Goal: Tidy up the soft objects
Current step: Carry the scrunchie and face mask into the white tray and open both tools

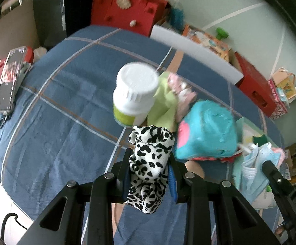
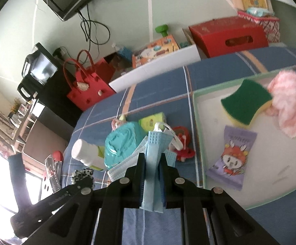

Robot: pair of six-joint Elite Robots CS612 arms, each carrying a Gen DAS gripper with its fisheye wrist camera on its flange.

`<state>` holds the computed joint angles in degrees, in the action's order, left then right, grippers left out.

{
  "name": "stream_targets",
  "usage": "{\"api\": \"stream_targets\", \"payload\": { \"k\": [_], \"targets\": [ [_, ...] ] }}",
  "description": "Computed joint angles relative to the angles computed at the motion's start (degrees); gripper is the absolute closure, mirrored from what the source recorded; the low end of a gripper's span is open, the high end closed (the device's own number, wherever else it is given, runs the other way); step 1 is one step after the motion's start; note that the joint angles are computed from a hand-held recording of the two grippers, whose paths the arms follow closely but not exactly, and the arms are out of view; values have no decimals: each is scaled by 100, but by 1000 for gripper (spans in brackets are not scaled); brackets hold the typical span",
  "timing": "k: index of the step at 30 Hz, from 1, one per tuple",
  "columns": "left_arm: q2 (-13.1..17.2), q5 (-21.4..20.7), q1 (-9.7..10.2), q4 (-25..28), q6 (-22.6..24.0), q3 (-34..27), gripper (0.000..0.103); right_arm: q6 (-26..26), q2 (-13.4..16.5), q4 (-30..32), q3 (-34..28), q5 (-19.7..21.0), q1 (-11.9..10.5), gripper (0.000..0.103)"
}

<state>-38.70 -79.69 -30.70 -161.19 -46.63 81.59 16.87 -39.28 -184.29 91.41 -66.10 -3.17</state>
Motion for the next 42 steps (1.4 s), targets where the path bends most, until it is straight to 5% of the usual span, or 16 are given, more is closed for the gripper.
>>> {"api": "stream_targets", "payload": {
  "k": [6,16,27,42],
  "targets": [
    [-55,104,-176,-262,431,-38,71,62,-108,-98,90,-211,-56,90],
    [236,-174,-493,-272,1441,-638,71,480,-309,-378,382,-1175,-351,90],
    [678,-873,-756,-269,2403,-1363,71,1203,-457,-474,715,-1773,-826,90],
    [1208,-1035,-907,190,2703,-2079,71,1037,-217,513,466,-1693,-944,90]
  ]
}}
